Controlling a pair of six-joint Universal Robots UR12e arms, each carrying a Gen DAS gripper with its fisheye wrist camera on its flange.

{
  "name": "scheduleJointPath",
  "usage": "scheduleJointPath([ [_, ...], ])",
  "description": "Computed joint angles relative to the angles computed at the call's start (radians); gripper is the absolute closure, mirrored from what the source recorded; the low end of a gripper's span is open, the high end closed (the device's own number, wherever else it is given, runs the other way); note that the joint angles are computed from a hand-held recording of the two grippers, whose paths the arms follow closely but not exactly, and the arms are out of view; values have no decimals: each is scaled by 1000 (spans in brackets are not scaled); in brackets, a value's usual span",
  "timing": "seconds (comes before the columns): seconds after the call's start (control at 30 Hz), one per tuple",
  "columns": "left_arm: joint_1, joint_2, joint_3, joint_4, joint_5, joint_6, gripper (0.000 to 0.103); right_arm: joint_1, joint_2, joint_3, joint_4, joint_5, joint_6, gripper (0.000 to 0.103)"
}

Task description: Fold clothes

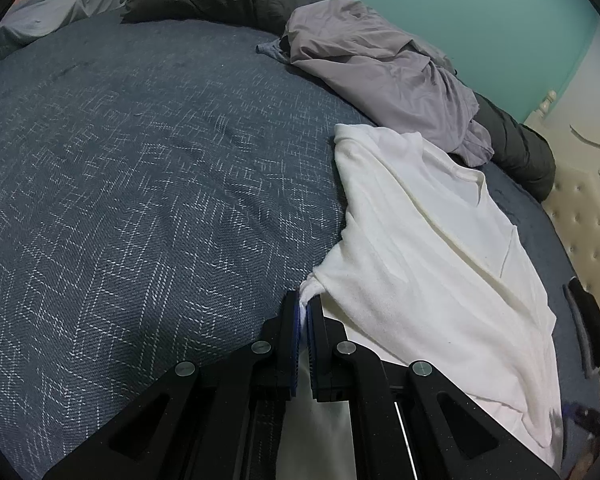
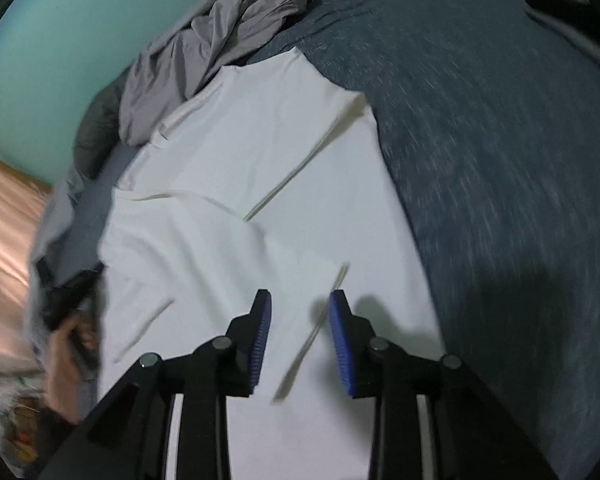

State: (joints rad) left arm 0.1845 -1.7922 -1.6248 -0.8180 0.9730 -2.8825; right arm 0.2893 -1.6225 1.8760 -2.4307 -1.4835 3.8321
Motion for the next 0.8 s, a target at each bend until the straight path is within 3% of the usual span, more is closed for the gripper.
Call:
scheduleJointPath([
  [0.13, 0, -1, 0, -1, 0, -1, 99, 5, 46, -43, 77, -44, -61, 73],
  [0.27, -1, -1, 1, -3, 1, -1, 99, 14, 58, -46, 91, -61, -93, 74],
  [0.33, 1, -2, 2, -6, -3, 0, 99, 18, 55, -41, 83, -76, -102, 96],
  [0.4, 1, -1, 1, -6, -2, 1, 99, 16, 47, -31, 69, -79, -100, 99],
  [0.57, 1, 0, 1, -7, -3, -2, 99, 12, 22, -11, 32, -123, -88, 100],
  [0.8, 0, -1, 1, -6, -6, -9, 99, -2, 26, -6, 51, -112, -80, 100],
])
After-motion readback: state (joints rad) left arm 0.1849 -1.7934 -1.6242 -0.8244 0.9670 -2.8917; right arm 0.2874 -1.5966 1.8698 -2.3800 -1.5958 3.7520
